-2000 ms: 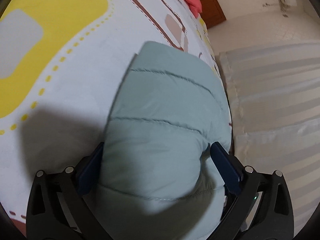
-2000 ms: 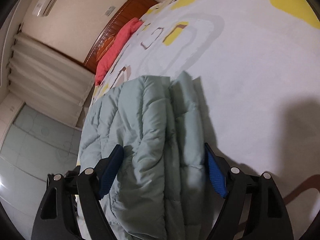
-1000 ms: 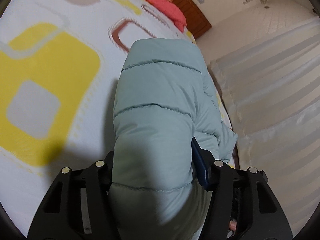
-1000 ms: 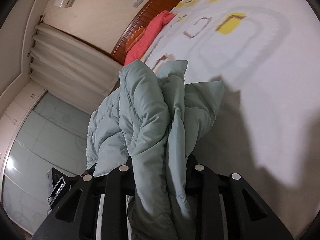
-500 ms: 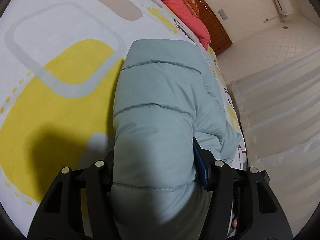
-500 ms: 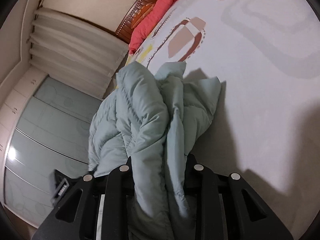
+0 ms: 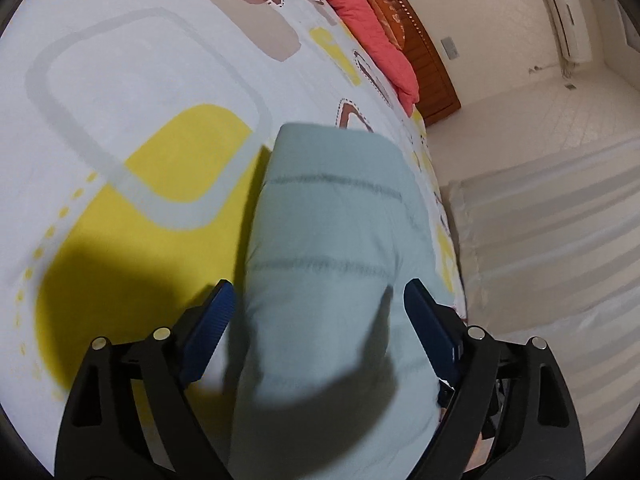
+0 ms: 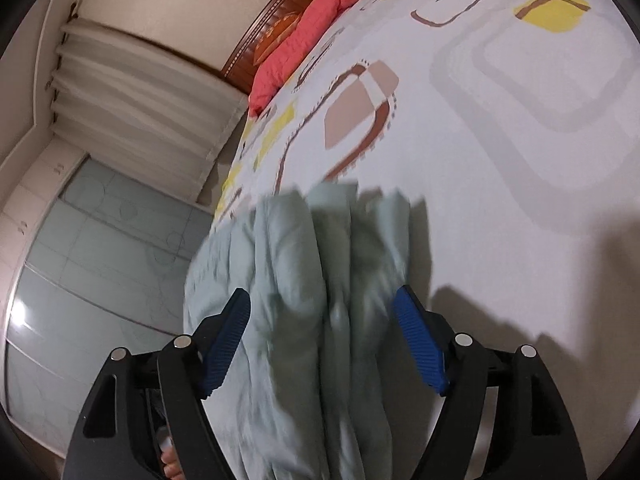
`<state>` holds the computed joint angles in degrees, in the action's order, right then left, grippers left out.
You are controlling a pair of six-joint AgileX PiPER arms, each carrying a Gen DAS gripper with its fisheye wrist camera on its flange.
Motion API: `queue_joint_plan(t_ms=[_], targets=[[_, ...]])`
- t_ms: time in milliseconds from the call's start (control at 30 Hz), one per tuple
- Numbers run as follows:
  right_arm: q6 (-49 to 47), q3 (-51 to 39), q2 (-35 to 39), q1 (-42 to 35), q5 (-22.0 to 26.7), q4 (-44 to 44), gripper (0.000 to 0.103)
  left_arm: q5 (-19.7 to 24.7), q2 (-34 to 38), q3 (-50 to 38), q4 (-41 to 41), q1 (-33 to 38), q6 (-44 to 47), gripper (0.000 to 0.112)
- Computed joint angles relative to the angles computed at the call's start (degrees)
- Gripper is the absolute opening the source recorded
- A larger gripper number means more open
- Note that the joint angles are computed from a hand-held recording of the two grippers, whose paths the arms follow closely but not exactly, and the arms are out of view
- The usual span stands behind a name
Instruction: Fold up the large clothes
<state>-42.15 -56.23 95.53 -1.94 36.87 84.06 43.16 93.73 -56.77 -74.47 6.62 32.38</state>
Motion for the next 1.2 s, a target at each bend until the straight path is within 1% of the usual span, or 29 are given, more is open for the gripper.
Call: queue_joint_plan(t_ms=[33,100,167,200,233,267,300,333,433,567,600,633,667,700,733,767,800,833,967,1133,1200], targets=[[1.2,-1.5,1.1,-0.1,0.0,-0.5,0.074,0.5,1.8,-2.4,1.1,-0.5,-1.6,0.086],[2.6,-4.0,3.2,-0.4,0.3,-0.2,0.074,0.1,3.8,-5.6,3.4,-1.7,-5.0,0.086],[3.1,-6.3,5.9,-0.8,1.9,0.6,0.074,-1.6,4.8,-7.6,6.2,-3.1,-7.6,0.084],[3.5,-6.9,6.6,-0.9,2.4,0.4,0.067,-2.6,5.6,-9.0,9.0,-3.9,-10.3,0.081],[3.7,-7.4,7.2,-0.6,2.1,-0.1,0.048,-2.5,6.8,-10.4,11.3,-4.3,-12.8,0.074],[4.6,-7.9,7.5,-0.4,1.6,-1.2,0.042,-2.4,7.2,-10.7,12.4,-4.4,-14.3,0.069],[5.0,-8.4,8.4,-0.4,2.0,-1.6,0.030,-2.3,8.0,-11.3,13.8,-4.5,-15.7,0.067],[5.4,-8.3,9.1,-0.7,3.2,-1.8,0.024,-1.7,8.7,-12.1,14.7,-4.5,-16.2,0.064],[5.8,-8.4,10.3,-0.1,2.7,-2.5,0.020,-1.2,9.5,-13.5,17.6,-5.0,-17.4,0.059],[6.2,-8.8,11.0,0.5,1.9,-2.5,0.020,0.0,10.2,-15.0,18.4,-4.8,-17.8,0.059],[6.8,-8.6,10.4,0.5,1.8,-3.3,0.023,-0.2,9.6,-14.2,17.6,-4.6,-16.7,0.060],[6.8,-8.0,9.5,0.2,1.7,-3.3,0.029,-0.8,8.4,-13.0,17.0,-4.4,-15.8,0.064],[6.9,-7.2,8.4,-0.2,2.0,-3.5,0.034,-1.3,7.4,-11.9,16.7,-4.3,-15.6,0.070],[6.7,-6.2,7.4,-0.6,2.0,-3.5,0.050,-1.6,6.3,-10.4,15.4,-4.1,-14.8,0.073],[6.3,-4.7,5.9,-1.0,1.7,-3.2,0.066,-1.4,4.5,-8.2,13.8,-3.4,-13.7,0.081],[5.1,-2.3,3.9,-1.5,1.3,-1.9,0.068,-1.2,3.1,-6.2,12.5,-2.9,-12.5,0.084],[3.5,-0.5,2.7,-2.1,1.5,-0.4,0.069,-1.0,1.8,-4.4,11.2,-2.4,-11.4,0.085],[2.4,2.3,0.6,-2.9,2.5,0.4,0.070,-0.9,-0.3,-1.7,9.7,-1.7,-9.8,0.086],[-2.0,11.8,-5.4,-4.5,5.9,5.0,0.070,0.3,-6.0,5.9,6.2,0.0,-8.2,0.087],[-5.4,18.6,-9.9,-2.2,7.3,9.1,0.070,0.2,-13.2,13.9,3.4,-0.5,-6.9,0.087],[-6.4,19.9,-10.2,-0.9,7.3,10.1,0.070,-0.6,-14.8,15.4,3.8,-1.3,-7.3,0.084]])
